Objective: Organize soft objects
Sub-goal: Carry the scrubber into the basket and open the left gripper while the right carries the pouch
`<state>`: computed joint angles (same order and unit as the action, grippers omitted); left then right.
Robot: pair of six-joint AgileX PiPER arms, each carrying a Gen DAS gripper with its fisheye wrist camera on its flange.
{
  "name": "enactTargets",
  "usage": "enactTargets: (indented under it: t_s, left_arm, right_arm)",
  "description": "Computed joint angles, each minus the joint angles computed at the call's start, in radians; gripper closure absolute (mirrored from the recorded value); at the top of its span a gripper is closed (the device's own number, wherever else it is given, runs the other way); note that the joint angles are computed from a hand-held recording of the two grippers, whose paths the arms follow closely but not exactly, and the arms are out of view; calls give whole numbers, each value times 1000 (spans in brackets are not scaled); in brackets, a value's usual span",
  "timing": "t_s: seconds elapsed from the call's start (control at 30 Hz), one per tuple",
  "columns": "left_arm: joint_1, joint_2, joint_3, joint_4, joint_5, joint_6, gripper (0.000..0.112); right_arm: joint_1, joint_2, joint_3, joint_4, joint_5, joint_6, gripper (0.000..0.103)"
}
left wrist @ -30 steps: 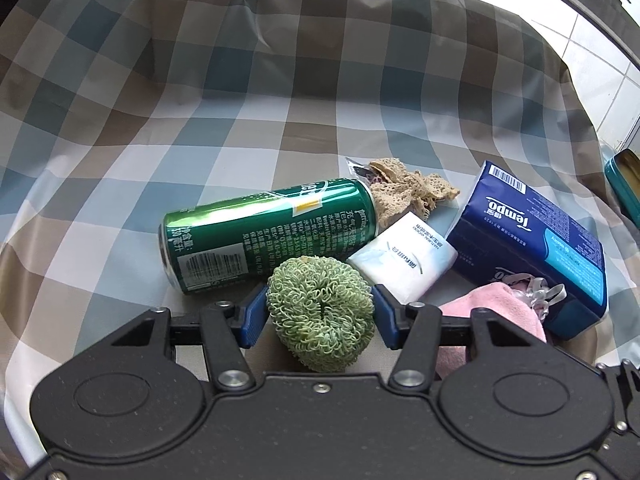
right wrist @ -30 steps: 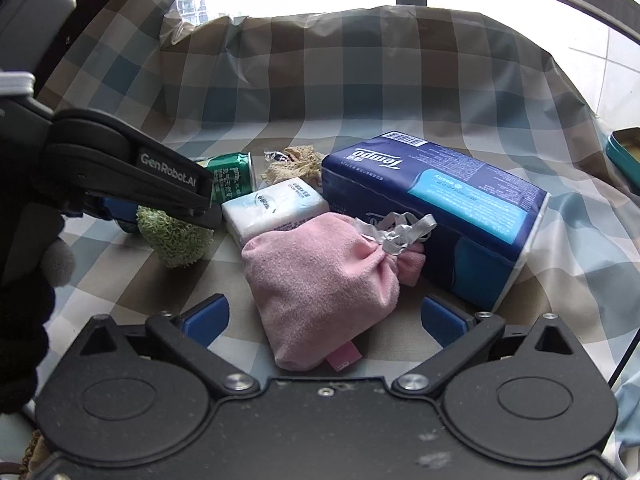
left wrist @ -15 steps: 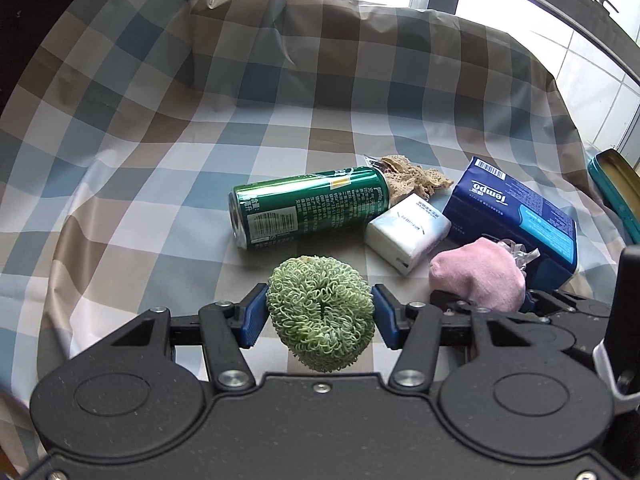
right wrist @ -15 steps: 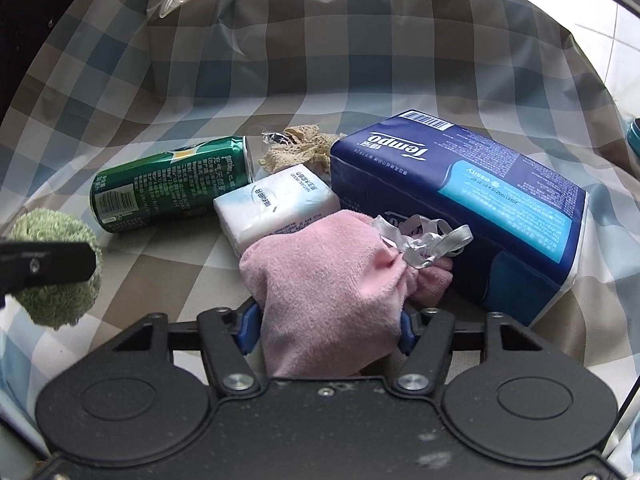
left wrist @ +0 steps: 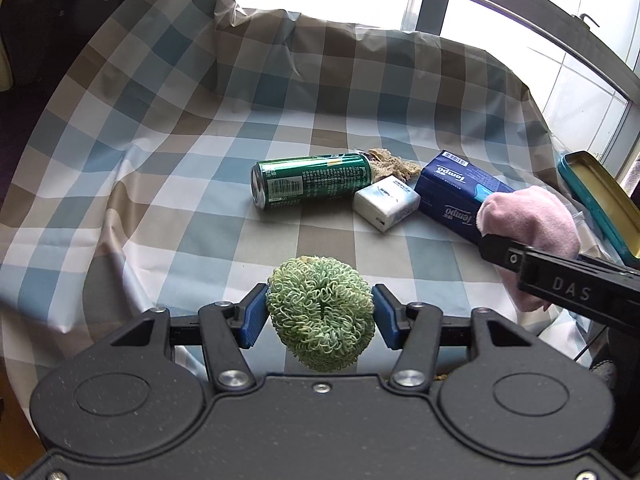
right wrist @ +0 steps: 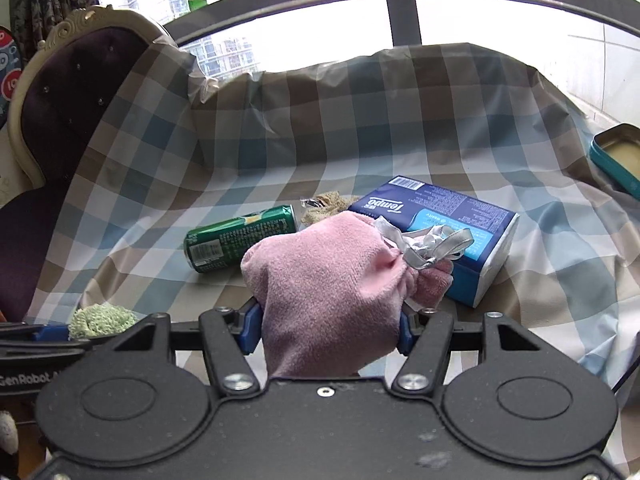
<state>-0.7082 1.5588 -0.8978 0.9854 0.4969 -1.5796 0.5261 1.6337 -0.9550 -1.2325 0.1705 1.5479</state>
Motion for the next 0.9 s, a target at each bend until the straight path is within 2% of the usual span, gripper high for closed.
enactTargets:
  t_s: [0.1, 0.2, 0.37, 0.53, 0.7, 0.9]
  left_arm:
    - [-57, -46, 44, 19, 37, -57, 59]
    - [-125, -78, 77, 28, 88, -111, 59]
    - [-226, -116, 128, 34, 146, -209, 59]
    - [-277, -135, 161, 18, 150, -264, 59]
    - [-286, -113, 159, 11, 153, -272, 59]
    - [-249, -52, 113, 32, 169, -240, 57]
  right_arm:
    - [48, -134, 112, -194, 33, 208, 43]
    - [118, -260, 208, -236, 96, 262, 42]
    - [238, -439, 342, -187, 194, 242, 42]
    - [391, -574, 434, -83, 326, 213, 42]
    - [465, -625, 478, -23, 387, 221, 42]
    - [444, -609, 493, 18, 359, 207, 42]
